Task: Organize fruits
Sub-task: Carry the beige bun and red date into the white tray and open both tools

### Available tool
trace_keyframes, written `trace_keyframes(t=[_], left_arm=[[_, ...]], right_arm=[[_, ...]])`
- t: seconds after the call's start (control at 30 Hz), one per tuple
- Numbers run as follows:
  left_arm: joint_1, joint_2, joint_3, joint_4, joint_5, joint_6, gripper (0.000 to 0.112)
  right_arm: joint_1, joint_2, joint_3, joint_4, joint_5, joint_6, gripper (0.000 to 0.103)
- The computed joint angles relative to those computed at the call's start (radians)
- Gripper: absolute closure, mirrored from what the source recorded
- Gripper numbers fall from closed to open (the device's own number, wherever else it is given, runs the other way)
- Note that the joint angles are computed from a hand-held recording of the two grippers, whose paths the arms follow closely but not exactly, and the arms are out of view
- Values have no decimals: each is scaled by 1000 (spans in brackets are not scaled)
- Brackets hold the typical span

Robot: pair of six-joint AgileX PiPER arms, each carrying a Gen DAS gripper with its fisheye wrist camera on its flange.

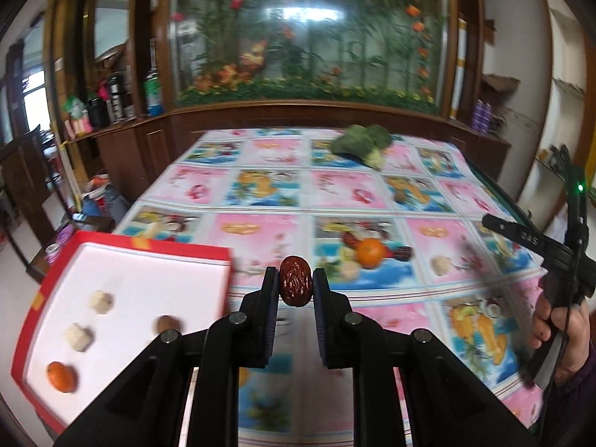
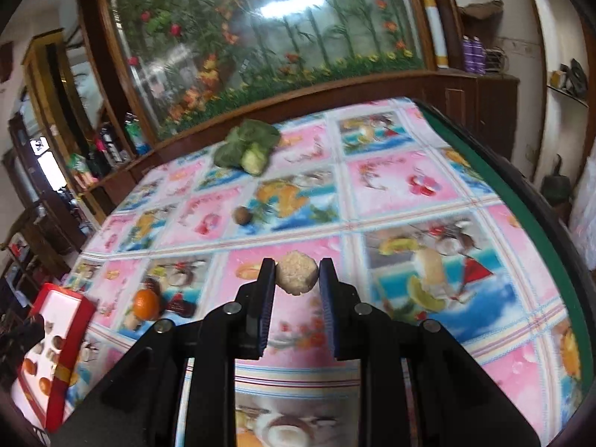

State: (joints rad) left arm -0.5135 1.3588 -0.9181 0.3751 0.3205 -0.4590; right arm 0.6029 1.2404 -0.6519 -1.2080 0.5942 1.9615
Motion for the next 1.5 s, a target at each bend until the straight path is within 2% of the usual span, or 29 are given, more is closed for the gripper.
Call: trace_keyframes(t=[0.1,0.17,0.33,0.43,0.53,0.67,0.83,0.93,1.07,1.23,1.37,1.43,1.5], left_arm=[[56,-25,27,54,-15,-27,96],[100,-36,41,62,-28,-21,96],[245,-51,58,-72,-58,145,96],[330,-43,64,-165,-73,261,96],[421,-28,71,-356,-83,467,96],[517,-2,86,-608,-73,750,96],[554,32,87,-677,-68,836,96],[555,43,84,-671,-72,830,96],[544,57,79,-581,-82,742,96],[533,71,70,-486,-72,656,96],[531,83,65,-452,-64,627,96],[519,88,61,-386,-67,563,96],[516,90,57,-379,-61,557,96]], right_arm=[[22,35,-28,-19,-55,42,78],[66,77,-68,-32,-61,69,78],[200,247,-237,-95,-92,121,77],[249,371,-378,-97,-172,87,77],[286,508,-559,42,-236,-100,77],[323,637,-743,267,-259,-372,77],[339,747,-917,476,-223,-624,77],[325,807,-1006,581,-197,-736,77],[314,865,-1105,688,-162,-850,77],[292,968,-1278,920,-77,-1069,77],[290,1017,-1353,984,-26,-1136,77],[290,1023,-1357,992,-24,-1148,77],[285,1032,-1366,1024,-13,-1175,77]])
